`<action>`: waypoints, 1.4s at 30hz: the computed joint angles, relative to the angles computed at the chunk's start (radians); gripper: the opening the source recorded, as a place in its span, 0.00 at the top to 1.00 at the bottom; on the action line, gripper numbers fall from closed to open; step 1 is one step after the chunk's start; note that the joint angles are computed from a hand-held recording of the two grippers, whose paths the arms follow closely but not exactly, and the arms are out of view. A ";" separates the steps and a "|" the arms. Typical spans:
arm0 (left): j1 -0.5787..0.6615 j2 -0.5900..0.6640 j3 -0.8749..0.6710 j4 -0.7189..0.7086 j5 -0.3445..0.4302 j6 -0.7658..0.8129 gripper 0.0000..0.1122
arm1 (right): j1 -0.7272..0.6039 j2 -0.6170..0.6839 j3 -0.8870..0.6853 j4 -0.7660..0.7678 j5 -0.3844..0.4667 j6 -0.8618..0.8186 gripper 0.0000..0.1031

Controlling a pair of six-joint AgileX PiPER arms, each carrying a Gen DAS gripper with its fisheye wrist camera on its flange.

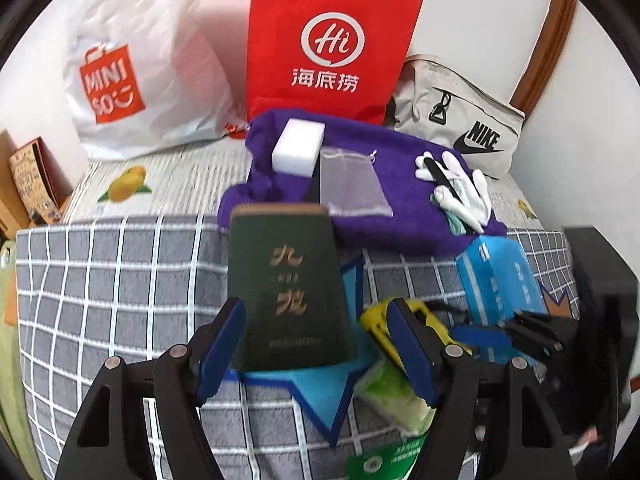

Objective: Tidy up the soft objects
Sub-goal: 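Grasp the yellow pouch with the right gripper while the left moves toward the green tissue pack, then lift the yellow pouch with the right gripper while the left gripper grasps the green pack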

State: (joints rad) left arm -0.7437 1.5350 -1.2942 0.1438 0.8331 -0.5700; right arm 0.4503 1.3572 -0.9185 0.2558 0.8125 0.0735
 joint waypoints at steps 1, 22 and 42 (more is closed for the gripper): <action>0.002 -0.012 0.023 -0.005 -0.011 -0.002 0.36 | 0.004 0.012 -0.002 -0.004 -0.006 0.008 0.37; 0.051 -0.144 0.270 -0.115 -0.123 0.031 0.36 | 0.029 -0.023 -0.021 -0.155 0.017 0.146 0.81; -0.017 -0.152 0.285 -0.079 -0.102 -0.025 0.36 | 0.173 -0.018 -0.028 -0.475 0.084 0.418 0.85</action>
State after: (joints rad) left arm -0.7606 1.3829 -1.0095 0.0650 0.7311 -0.5945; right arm 0.6235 1.3388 -0.9467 -0.2190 0.8966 0.4912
